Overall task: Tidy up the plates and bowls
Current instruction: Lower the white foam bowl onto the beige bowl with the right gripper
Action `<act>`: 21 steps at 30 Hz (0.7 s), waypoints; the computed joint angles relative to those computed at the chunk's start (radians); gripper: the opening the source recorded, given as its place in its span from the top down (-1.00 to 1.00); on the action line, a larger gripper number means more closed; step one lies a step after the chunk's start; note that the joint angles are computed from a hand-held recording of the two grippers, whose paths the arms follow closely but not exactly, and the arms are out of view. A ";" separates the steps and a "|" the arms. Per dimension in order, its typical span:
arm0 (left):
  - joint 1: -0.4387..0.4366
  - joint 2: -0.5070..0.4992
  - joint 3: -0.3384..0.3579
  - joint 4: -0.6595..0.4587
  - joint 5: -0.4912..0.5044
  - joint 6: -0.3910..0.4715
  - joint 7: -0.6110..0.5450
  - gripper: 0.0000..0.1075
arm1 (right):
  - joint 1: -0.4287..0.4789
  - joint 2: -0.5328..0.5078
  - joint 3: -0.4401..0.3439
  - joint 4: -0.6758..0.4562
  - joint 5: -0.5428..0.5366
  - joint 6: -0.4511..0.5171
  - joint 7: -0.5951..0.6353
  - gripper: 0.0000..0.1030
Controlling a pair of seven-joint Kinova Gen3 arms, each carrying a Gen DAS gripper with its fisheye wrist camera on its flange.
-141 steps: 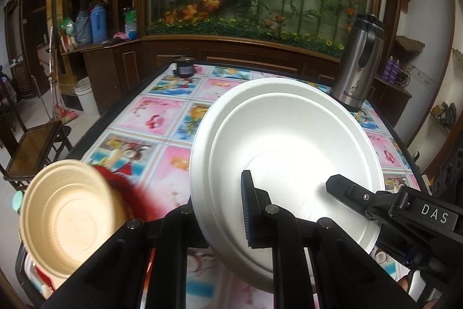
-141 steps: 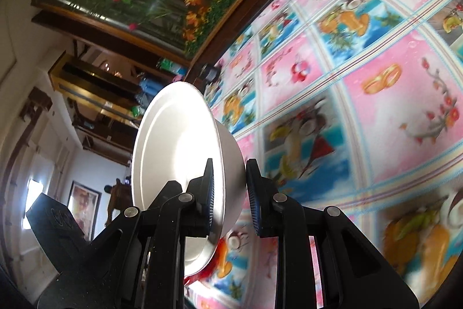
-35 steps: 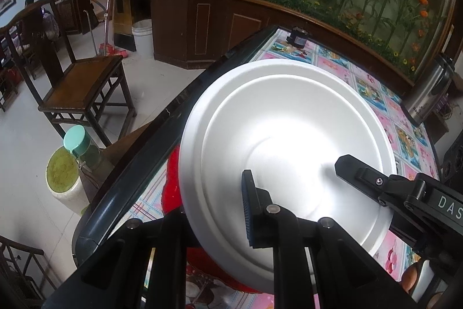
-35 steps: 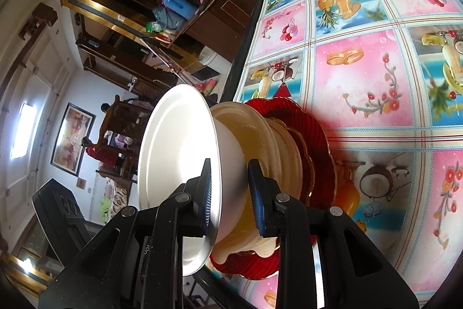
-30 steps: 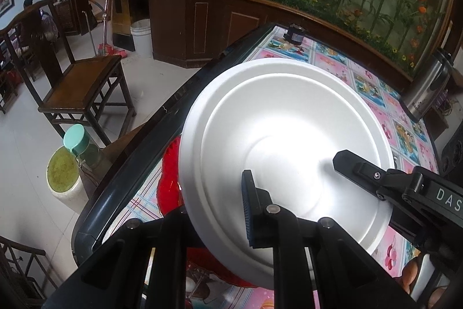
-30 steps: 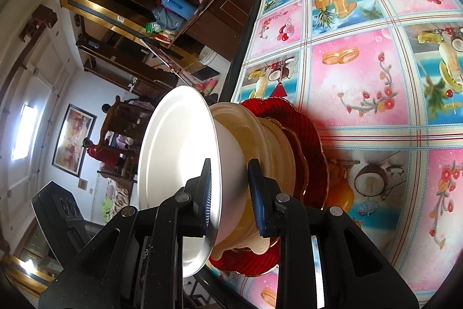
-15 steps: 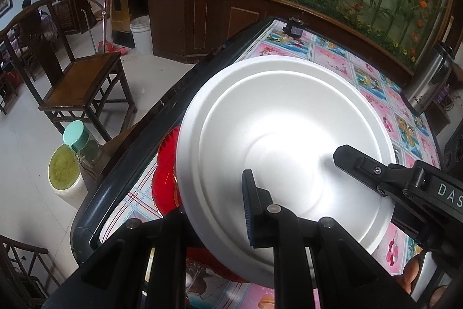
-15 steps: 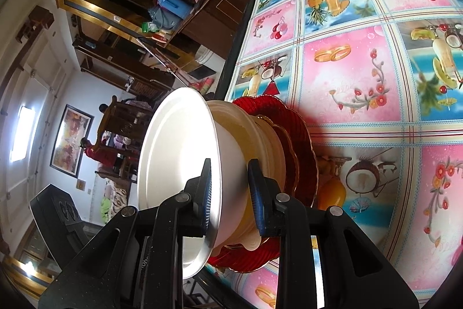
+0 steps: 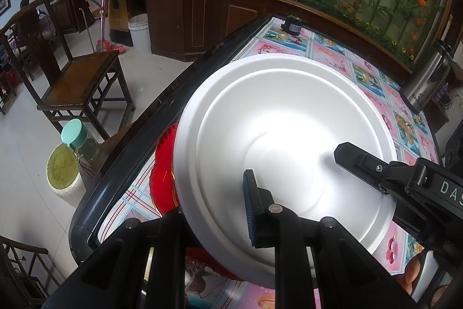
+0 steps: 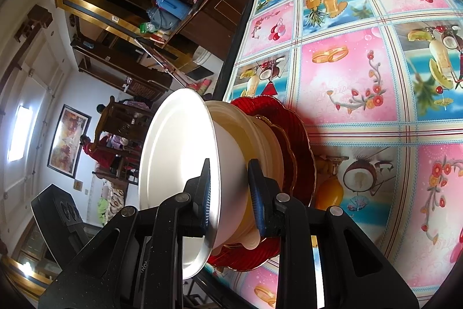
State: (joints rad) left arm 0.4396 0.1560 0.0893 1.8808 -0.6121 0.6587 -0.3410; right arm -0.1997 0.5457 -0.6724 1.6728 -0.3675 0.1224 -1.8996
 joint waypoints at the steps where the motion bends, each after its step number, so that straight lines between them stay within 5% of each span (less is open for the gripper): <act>1: 0.000 0.002 0.001 -0.002 0.000 0.003 -0.003 0.66 | -0.002 -0.002 0.003 0.000 0.001 0.000 -0.001 0.51; 21: 0.023 0.017 -0.001 -0.029 0.005 0.048 -0.022 0.51 | -0.105 -0.041 0.126 -0.009 0.008 0.016 -0.039 0.46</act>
State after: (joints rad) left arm 0.4631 0.1731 0.0882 1.8522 -0.6070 0.7071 -0.3630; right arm -0.3051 0.5049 -0.5468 1.6634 -0.3592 0.1387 -1.9389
